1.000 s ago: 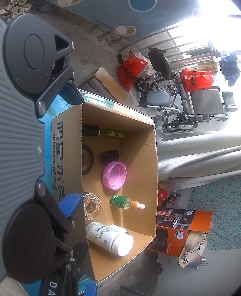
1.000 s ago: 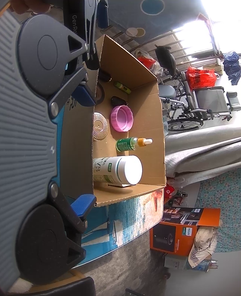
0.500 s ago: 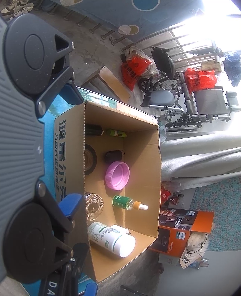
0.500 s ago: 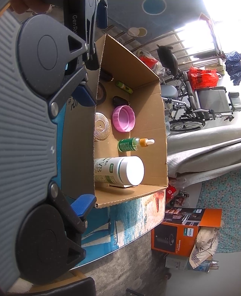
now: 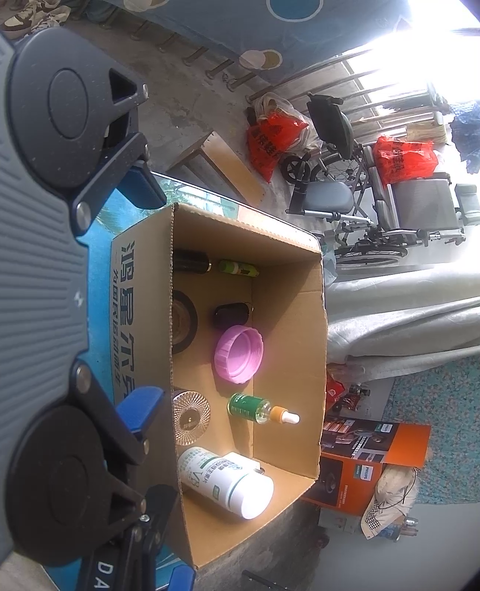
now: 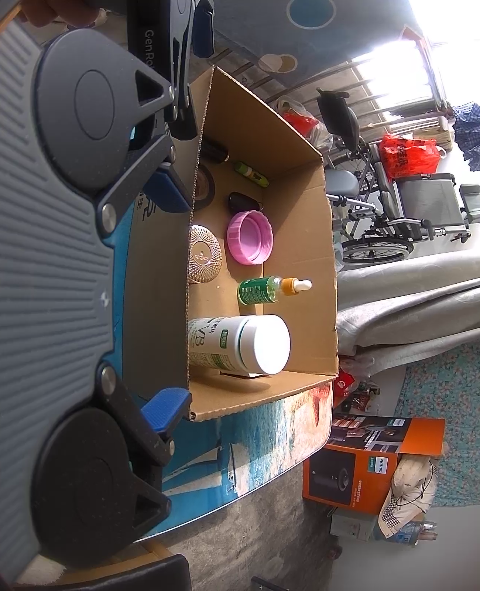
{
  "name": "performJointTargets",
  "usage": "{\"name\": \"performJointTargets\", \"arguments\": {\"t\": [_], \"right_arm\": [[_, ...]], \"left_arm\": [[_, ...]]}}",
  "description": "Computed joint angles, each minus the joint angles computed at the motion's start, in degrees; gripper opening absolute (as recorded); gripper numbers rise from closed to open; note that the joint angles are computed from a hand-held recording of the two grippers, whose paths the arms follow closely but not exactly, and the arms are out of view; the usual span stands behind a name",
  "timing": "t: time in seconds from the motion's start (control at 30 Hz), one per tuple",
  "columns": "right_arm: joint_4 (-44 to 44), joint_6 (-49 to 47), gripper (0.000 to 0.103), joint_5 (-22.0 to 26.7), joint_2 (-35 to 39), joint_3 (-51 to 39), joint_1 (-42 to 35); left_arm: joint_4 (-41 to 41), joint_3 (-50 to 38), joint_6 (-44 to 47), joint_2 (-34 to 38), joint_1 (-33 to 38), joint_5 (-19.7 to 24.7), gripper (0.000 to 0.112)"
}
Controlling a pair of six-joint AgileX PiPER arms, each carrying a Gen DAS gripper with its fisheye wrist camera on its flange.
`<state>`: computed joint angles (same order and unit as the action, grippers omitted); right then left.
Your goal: Organize rigid objects
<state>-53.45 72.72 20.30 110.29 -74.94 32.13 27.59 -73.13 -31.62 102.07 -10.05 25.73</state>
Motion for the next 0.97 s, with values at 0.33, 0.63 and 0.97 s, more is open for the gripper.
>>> {"name": "performJointTargets", "arguments": {"t": [0.33,0.63,0.97], "right_arm": [[1.34,-1.59,0.102,-0.06,0.37,-0.54,-0.25],[1.53,-1.92,0.102,-0.02,0.48,-0.79,-0.31],[1.26,-1.69,0.102,-0.2,0.54,-0.68,-0.42]], "left_arm": [[-0.41,-0.12,0.46,0.01,0.12,0.12,0.103],[-0.29,-0.15,0.34,-0.02,0.08,0.15,0.103],[-0.23,-0.2,0.23,-0.01,0.0,0.26,0.103]]}}
